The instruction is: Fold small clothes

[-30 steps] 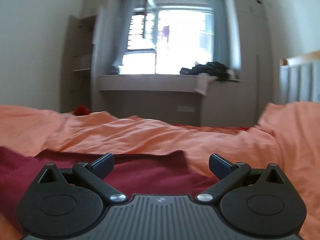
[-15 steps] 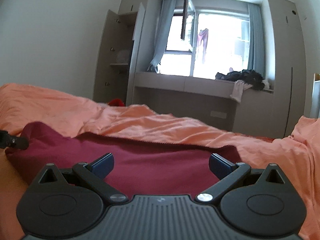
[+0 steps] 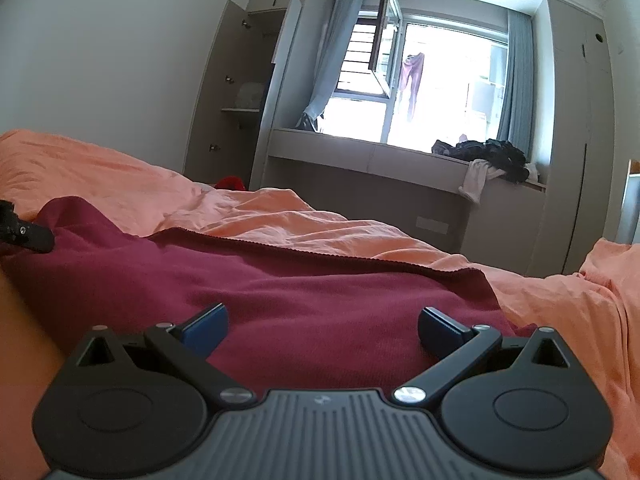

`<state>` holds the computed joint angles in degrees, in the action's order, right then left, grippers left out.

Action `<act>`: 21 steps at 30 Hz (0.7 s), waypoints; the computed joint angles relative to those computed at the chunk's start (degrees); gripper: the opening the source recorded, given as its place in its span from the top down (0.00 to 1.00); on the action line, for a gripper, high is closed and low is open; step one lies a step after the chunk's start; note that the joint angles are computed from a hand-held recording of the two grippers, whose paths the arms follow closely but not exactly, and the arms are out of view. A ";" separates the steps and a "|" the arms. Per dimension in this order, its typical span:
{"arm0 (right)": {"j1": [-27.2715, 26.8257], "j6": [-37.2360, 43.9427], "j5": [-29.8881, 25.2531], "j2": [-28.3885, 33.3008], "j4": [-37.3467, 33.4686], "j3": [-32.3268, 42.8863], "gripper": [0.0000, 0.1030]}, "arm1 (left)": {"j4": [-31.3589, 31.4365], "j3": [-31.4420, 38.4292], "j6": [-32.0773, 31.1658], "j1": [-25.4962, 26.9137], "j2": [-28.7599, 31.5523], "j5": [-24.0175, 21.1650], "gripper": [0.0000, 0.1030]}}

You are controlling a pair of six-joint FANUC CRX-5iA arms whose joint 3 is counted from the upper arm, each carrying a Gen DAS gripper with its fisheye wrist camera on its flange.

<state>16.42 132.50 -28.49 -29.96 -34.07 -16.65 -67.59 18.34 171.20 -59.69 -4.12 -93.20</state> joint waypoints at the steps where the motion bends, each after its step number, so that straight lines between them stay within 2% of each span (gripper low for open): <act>1: -0.10 0.09 0.04 0.05 -0.15 0.03 0.00 | 0.01 -0.01 0.00 0.01 0.01 0.00 0.00; 21: 0.27 -0.45 0.51 0.30 0.16 0.10 0.00 | -0.13 0.10 -0.73 -0.07 0.36 -0.42 0.00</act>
